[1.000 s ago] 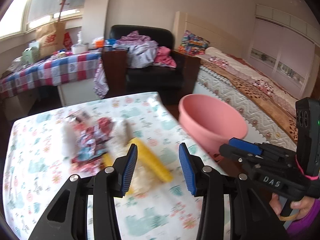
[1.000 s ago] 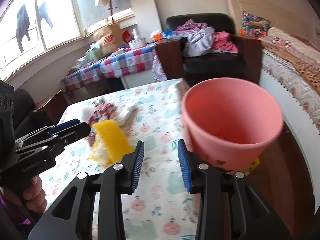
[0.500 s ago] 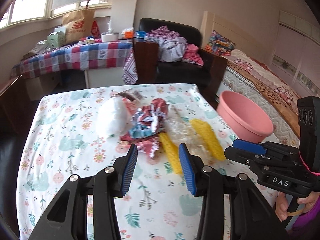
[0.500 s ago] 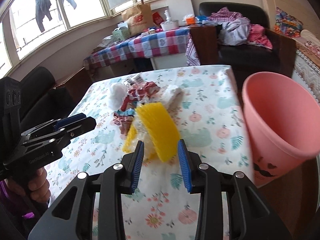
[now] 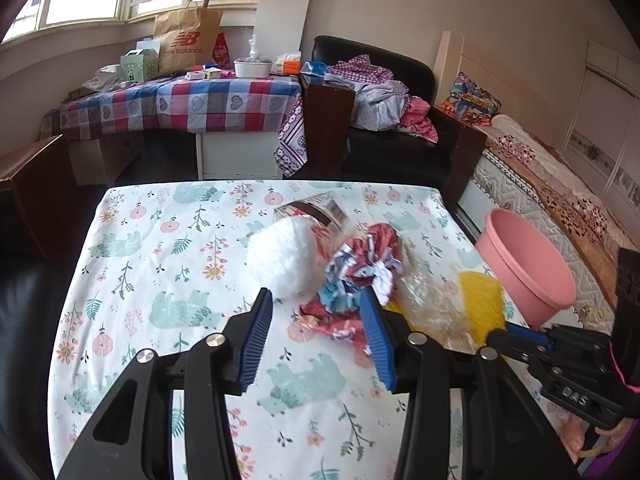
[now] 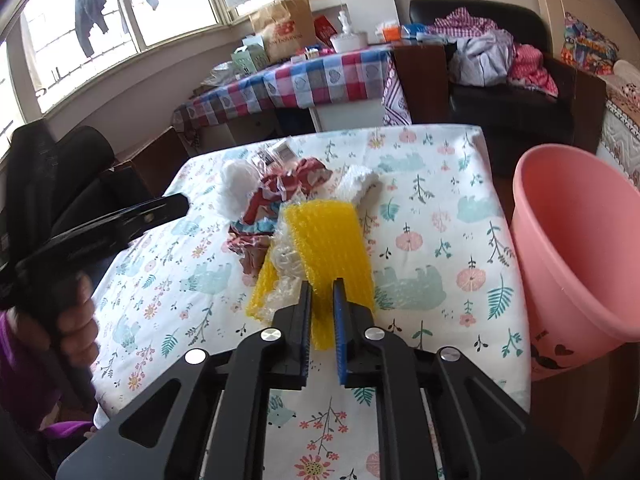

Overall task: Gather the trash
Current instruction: 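Grasp the yellow mesh sponge with the right gripper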

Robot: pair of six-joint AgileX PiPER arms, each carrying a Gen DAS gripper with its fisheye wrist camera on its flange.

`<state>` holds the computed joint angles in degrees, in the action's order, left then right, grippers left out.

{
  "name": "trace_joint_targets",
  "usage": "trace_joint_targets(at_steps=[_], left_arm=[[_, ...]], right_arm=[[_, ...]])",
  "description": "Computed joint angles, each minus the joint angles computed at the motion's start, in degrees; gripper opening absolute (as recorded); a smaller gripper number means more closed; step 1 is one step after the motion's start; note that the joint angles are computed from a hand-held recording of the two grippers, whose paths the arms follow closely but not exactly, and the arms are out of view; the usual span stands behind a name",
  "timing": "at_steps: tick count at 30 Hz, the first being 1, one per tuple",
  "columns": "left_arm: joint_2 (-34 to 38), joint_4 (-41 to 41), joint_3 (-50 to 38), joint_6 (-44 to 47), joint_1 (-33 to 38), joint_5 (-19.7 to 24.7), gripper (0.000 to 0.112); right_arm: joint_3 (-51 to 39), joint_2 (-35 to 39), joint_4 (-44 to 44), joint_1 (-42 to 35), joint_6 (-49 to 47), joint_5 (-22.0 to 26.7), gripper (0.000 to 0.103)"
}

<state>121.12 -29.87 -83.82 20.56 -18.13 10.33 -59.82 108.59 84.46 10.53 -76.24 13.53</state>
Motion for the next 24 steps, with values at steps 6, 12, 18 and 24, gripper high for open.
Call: trace_joint_targets(at_steps=[6,12,18,24], left_arm=[[5.98,9.79,-9.66,-11.87,0.95,4.17,0.047],[12.70,24.18,-20.03,-28.55,-0.29,9.06,0.047],[16.84,34.30,-26.15,-38.36,-1.53,12.56,0.028],[15.03,39.81,-23.29,-43.02,-2.44,10.19,0.020]], right_arm=[[1.83,-2.68,6.56,-0.65,-6.17,0.26,0.010],[2.11,-3.04,5.06,-0.79,-4.01,-0.38,0.010],[2.12,-2.67,3.63,-1.18,-2.07,-0.22,0.010],[2.53,-2.88,5.01,-1.25,-3.53,-0.09,0.010]])
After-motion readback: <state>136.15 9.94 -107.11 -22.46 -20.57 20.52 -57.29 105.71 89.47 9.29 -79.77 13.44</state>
